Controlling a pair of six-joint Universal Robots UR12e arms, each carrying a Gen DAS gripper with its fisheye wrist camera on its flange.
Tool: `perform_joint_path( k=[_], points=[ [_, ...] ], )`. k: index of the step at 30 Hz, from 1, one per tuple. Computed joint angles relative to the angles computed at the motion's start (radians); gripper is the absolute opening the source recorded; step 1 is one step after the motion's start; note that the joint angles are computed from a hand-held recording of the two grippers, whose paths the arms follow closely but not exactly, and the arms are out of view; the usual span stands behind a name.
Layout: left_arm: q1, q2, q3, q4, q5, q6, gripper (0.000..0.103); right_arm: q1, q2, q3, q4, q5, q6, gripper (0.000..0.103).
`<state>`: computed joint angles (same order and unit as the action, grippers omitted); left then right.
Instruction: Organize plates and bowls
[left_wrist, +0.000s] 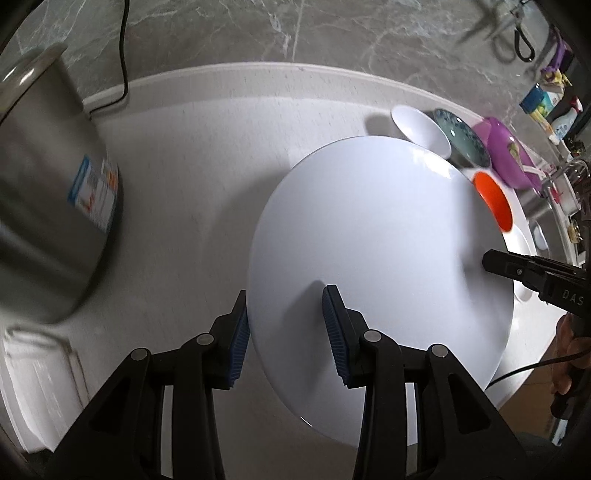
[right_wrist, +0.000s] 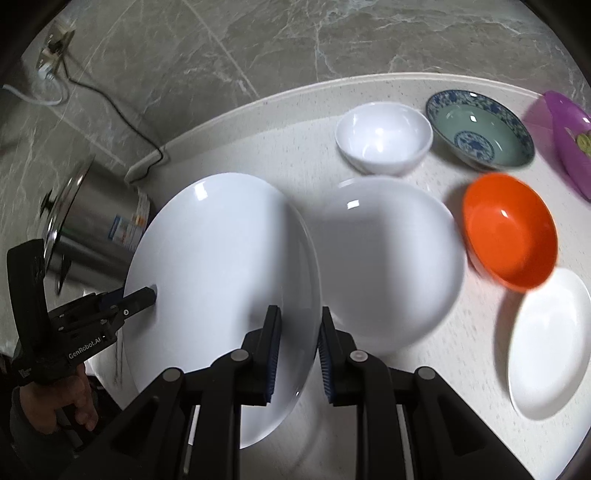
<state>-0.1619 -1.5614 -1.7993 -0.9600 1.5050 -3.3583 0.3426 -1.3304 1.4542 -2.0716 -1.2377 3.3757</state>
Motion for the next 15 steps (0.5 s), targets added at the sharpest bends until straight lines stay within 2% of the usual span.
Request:
perform_joint_path(
  k=[5, 11, 15],
  points=[
    [-0.057, 0.041, -0.047, -0.02, 0.016, -0.068, 0.036, -0.017, -0.057, 0.075, 0.022, 0.022, -0.038, 0.022],
    [-0.095, 0.073, -0.109, -0.042, -0.007, -0.148, 0.036, -0.029, -0.099, 0.141, 0.059, 0.044, -0.078, 0.022],
    [-0.102, 0.091, -0.155, -0.031, -0.02, -0.195, 0.036, -0.029, -0.109, 0.168, 0.063, 0.042, -0.11, 0.022]
  ],
)
